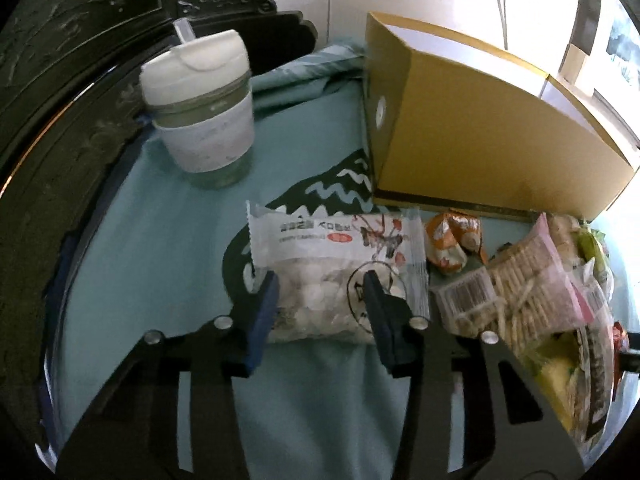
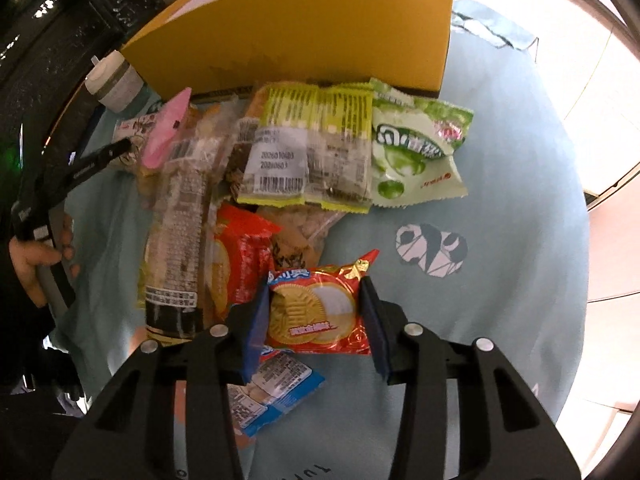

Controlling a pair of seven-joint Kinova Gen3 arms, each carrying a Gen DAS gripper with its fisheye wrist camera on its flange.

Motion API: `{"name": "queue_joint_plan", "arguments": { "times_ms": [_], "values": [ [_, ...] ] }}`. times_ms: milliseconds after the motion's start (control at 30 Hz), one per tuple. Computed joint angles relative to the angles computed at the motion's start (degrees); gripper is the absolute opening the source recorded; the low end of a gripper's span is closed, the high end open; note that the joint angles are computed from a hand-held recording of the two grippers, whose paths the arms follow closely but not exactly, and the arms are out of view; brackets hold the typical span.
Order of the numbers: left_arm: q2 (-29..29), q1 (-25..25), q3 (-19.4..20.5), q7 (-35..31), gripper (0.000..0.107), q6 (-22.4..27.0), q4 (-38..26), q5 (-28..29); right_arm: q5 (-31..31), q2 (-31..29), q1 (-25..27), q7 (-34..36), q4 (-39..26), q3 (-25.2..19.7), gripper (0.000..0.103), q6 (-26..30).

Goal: Organize snacks
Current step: 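Grasp the white bun bag with the left tool while the right tool grasps the red biscuit pack, then carry both packs over the yellow box and open both tools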

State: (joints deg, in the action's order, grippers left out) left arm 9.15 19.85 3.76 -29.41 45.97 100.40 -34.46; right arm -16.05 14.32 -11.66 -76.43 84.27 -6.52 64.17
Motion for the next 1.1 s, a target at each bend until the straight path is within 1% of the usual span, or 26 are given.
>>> {"name": "queue_joint_plan", "arguments": {
  "times_ms": [133, 167, 200, 233, 267, 300, 367, 433, 467, 500, 533, 567, 600, 667, 733, 867, 967, 1000, 1100],
  "values": [
    [-0.92, 0.46, 0.53, 1.07, 0.042, -0.83, 1.13, 0.25, -0.15, -1.47, -0.02, 0.14, 0.84, -0.02, 0.044, -0.25],
    [-1.03, 0.25, 0.65, 0.74, 0.048, -1.22, 1.28, 0.73, -0.18, -1.81, -0.06, 0.17, 1.02, -0.03, 0.044, -0.18],
    [-0.55, -0.20, 0.52, -0.09, 0.058, -1.46, 0.96, 1.09, -0.29, -1.82, 0.14, 0.51, 0.78, 0.06, 0.044, 0.20],
    [0.11, -0.70, 0.72, -1.85, 0.081, -0.78, -0.01, 2.15, -0.26, -1.78, 0.14, 0.59, 0.49, 0.11, 0.044, 0.37],
    [1.12, -0.59, 0.76, -2.98, 0.089, 0.64, -1.34, 2.39, -0.18, -2.10, 0.07, 0.66, 0.56, 0.09, 0.044, 0.50],
    [2.60, -0.50, 0.70, -4.41, 0.090, 2.08, -3.10, 2.50, -0.41, -2.40, 0.73, 1.67, 0.51, 0.32, 0.044, 1.03],
    [5.06, 0.00, 0.25, -6.52, 0.097, 5.33, -6.34, 3.09, -0.08, -2.61, 0.84, 1.93, 0.23, 0.55, 0.044, 1.37],
    [8.10, 0.83, -0.30, -8.56, 0.099, 9.41, -10.10, 3.81, 0.16, -2.69, 0.90, 1.62, 0.21, 0.78, 0.044, 1.33],
    [8.95, 1.62, -0.77, -8.73, 0.099, 10.46, -10.99, 3.44, 0.32, -2.80, 0.98, 1.30, 0.20, 0.94, 0.044, 1.34],
    [9.27, 2.41, -1.31, -8.30, 0.099, 10.88, -11.25, 2.99, 0.40, -2.88, 1.05, 1.11, 0.21, 1.03, 0.044, 1.29],
    [9.37, 2.89, -1.65, -8.16, 0.094, 10.95, -11.24, 2.82, 0.40, -2.96, 1.20, 0.93, 0.26, 1.14, 0.044, 1.20],
    [9.38, 3.54, -1.79, -8.37, 0.087, 10.83, -10.98, 2.13, 0.32, -3.02, 1.34, 0.63, 0.28, 1.24, 0.044, 1.13],
    [9.26, 4.47, -1.75, -9.02, 0.083, 10.54, -10.46, 0.82, 0.24, -3.11, 1.47, 0.41, 0.38, 1.31, 0.044, 0.99],
    [8.47, 6.54, -1.83, -8.92, 0.060, 9.64, -8.88, -2.17, -0.09, -3.28, 1.75, 0.31, 0.76, 1.32, 0.044, 0.67],
    [6.89, 7.32, -1.87, -7.25, 0.053, 8.12, -6.80, -3.18, -0.50, -3.33, 1.76, 0.25, 1.06, 1.15, 0.044, 0.30],
    [2.63, 6.50, -1.01, -3.10, 0.049, 3.74, -1.94, -1.95, -0.98, -3.37, 1.34, 0.51, 1.18, 0.68, 0.044, -0.08],
    [-0.43, 5.62, 0.05, -0.20, 0.049, 0.80, 1.26, -1.69, -1.22, -3.46, 0.99, 0.64, 0.92, 0.48, 0.044, -0.38],
    [-0.96, 5.14, 0.58, -0.07, 0.049, 0.16, 1.44, -1.21, -1.30, -3.55, 0.94, 0.85, 0.88, 0.44, 0.044, -0.49],
    [-3.14, 5.48, 2.33, 2.66, 0.049, -0.48, 2.27, -2.15, -1.84, -4.02, 1.02, 1.67, 0.57, 0.39, 0.044, -0.59]
  ]
}}
